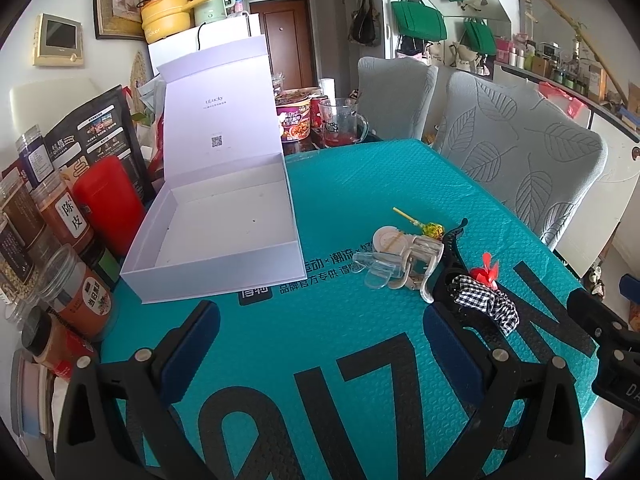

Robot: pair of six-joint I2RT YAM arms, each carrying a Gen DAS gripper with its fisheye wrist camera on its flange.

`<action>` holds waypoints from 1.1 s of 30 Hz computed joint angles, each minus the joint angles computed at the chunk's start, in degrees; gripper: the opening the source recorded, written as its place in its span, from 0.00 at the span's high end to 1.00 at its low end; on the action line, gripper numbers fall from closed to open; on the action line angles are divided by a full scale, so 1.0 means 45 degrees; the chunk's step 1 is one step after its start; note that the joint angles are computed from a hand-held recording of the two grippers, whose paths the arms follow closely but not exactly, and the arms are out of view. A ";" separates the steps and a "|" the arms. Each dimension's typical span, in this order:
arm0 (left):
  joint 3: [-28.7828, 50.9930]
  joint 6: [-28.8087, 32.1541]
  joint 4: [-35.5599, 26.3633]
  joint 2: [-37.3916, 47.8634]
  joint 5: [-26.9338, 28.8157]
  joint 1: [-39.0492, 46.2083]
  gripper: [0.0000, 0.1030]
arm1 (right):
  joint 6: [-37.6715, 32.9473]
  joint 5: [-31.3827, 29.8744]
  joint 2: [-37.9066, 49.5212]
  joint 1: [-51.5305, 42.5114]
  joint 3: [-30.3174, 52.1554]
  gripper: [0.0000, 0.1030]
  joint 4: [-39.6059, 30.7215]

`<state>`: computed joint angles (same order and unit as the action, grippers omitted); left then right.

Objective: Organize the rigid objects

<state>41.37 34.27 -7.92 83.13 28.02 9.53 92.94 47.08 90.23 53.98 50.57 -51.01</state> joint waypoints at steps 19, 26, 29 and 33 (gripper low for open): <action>-0.0224 0.0299 -0.0547 -0.0901 0.0233 0.0068 0.00 | 0.1259 0.0143 -0.0075 0.0761 0.0025 0.00 -0.0697; -0.0257 0.0318 -0.0582 -0.0979 0.0244 0.0058 0.00 | 0.1286 0.0101 -0.0173 0.0779 -0.0198 0.00 -0.0502; -0.0250 0.0296 -0.0566 -0.0966 0.0222 0.0034 0.00 | 0.1150 0.0072 -0.0259 0.0739 -0.0387 0.00 -0.0216; -0.0174 0.0259 -0.0616 -0.0890 0.0184 -0.0027 0.00 | 0.0960 0.0019 -0.0319 0.0645 -0.0523 0.00 0.0032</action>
